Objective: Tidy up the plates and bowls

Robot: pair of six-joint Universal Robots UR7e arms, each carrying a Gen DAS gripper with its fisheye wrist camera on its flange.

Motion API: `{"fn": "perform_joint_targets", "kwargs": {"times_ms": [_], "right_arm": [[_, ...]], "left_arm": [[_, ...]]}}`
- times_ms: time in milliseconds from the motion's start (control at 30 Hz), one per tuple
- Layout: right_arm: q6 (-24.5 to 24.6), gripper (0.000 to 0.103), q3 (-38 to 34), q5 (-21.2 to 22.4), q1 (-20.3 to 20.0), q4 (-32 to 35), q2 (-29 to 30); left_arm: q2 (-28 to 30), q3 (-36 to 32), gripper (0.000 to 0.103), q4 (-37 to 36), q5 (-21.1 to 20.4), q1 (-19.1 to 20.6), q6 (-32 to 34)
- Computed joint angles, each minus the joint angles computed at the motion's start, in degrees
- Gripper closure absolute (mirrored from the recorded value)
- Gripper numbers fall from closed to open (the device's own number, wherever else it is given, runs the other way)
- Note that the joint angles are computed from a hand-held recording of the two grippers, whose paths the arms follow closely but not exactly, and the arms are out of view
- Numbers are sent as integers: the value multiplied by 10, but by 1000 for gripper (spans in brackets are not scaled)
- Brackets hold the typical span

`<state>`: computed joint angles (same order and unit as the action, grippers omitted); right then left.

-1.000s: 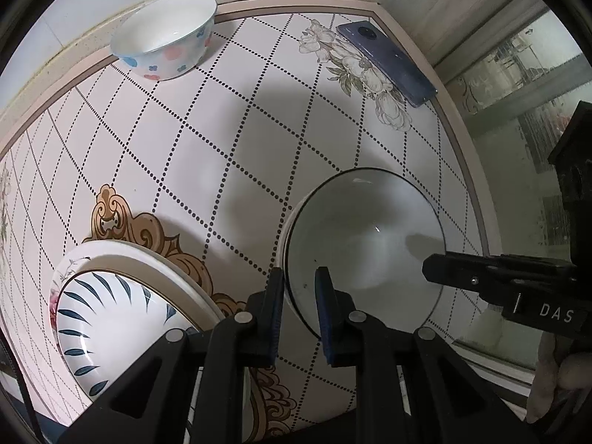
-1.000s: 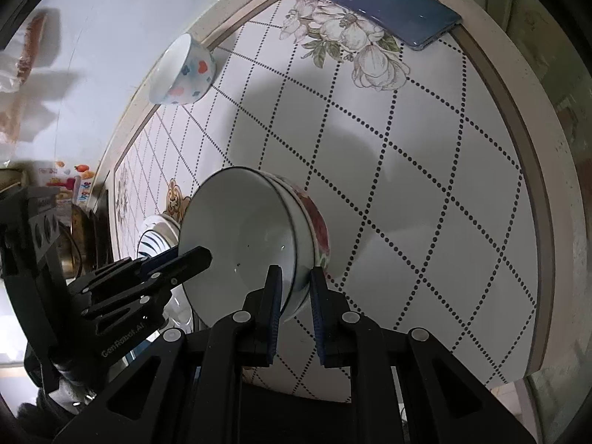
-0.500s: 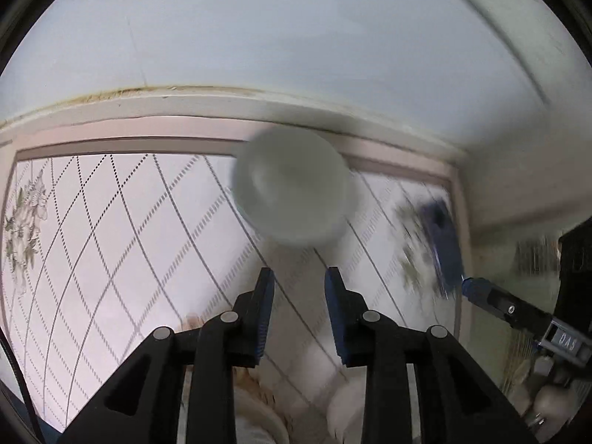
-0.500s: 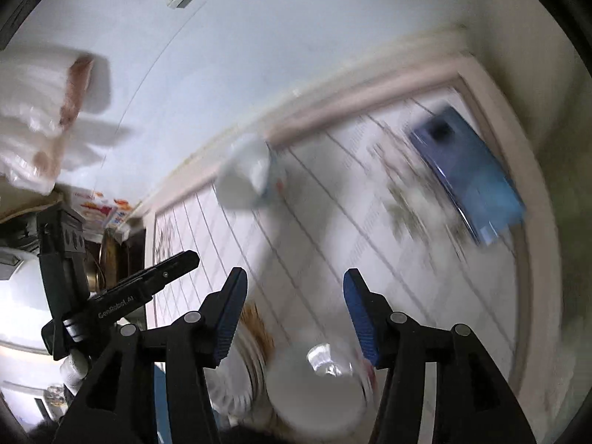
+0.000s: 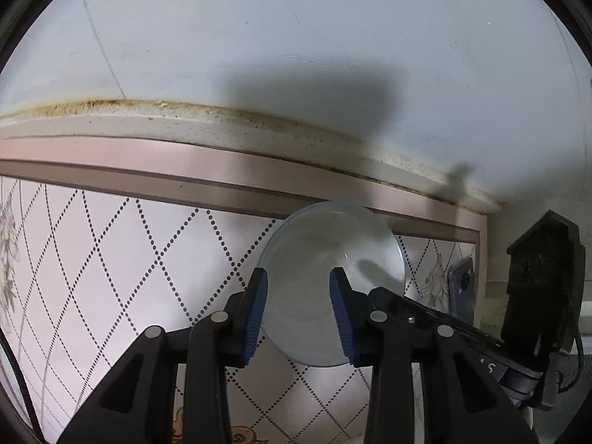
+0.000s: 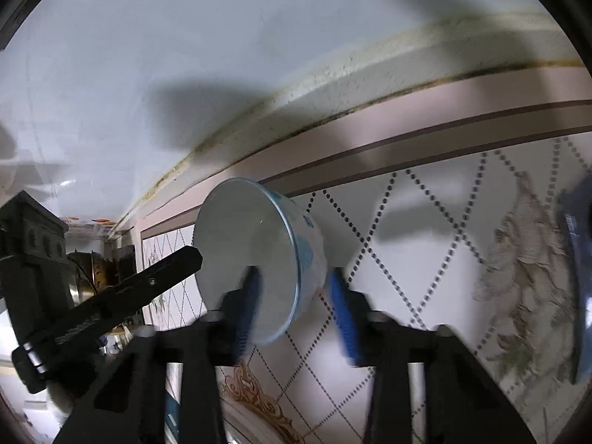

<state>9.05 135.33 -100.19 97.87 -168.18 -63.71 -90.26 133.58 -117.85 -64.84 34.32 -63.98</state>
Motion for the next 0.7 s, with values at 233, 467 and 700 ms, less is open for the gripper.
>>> {"fn": "perform_joint_targets", "kwargs": {"times_ms": [233, 467, 700], "right_arm": [[4, 74, 12, 18, -11, -1, -1], [-9, 74, 17, 35, -33, -1, -11], [-23, 85, 16, 13, -25, -19, -7]], "left_arm": [[-40, 5, 70, 32, 23, -13, -17], [-13, 16, 73, -31, -43, 65, 18], [-16, 33, 81, -44, -16, 37, 21]]}}
